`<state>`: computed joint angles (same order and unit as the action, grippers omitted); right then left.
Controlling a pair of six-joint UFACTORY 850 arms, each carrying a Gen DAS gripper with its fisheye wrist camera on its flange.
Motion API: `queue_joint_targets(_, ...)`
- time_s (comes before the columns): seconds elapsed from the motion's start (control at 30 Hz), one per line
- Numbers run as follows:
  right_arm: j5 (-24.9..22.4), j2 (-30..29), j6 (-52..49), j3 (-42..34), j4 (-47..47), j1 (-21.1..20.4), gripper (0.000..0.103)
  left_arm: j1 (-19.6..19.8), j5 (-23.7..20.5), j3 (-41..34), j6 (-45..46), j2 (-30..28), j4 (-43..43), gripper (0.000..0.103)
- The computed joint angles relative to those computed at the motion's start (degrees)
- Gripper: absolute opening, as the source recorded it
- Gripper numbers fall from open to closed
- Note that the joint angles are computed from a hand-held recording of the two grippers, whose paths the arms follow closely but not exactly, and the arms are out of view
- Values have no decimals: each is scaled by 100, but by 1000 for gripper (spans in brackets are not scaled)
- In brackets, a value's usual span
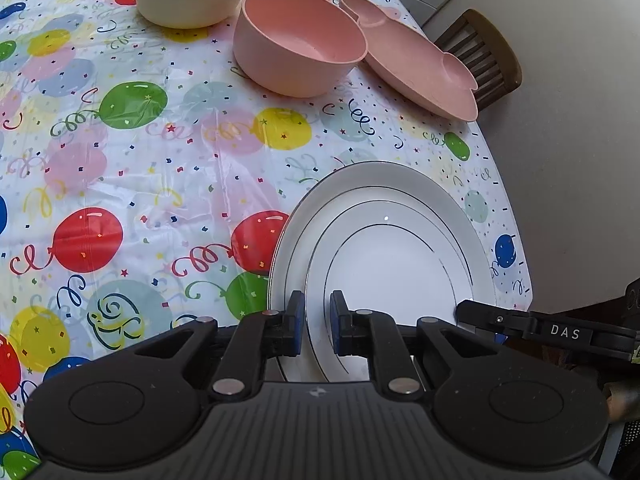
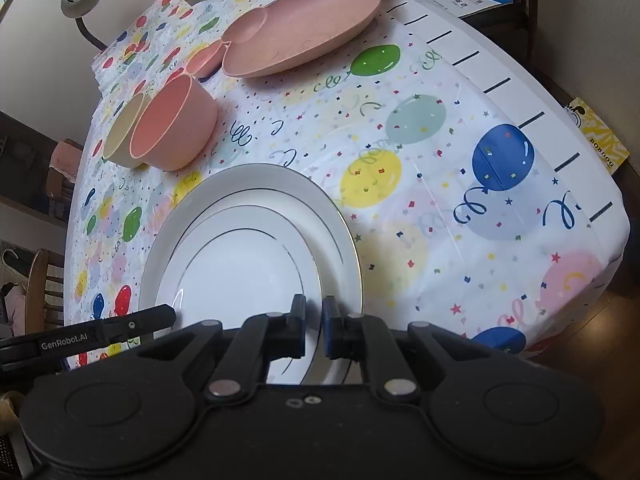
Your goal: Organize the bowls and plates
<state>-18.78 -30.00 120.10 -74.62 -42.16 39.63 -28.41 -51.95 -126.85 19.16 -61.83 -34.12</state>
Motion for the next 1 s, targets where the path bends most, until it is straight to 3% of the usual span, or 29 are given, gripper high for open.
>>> queue_joint_targets(0.53, 51, 61, 278, 92, -274, -16, 6, 44, -91, -108, 31, -50, -51, 13)
queue_joint_targets(0.8, -114, -17, -184, -62, 197, -17, 7, 36, 58, 141, 156, 112, -39, 13)
queue_joint_targets(0.87, -194, -11, -205, -95, 191, 8, 10, 32, 131, 270, 247, 203, -60, 13)
queue_joint_targets(0.93, -313, -18, -281, -165, 207, 39, 20, 34, 236, 466, 430, 338, -158, 13)
queue_joint_targets(1.0, -479, -43, -409, -271, 218, 86, 21, 36, 362, 668, 643, 486, -250, 13)
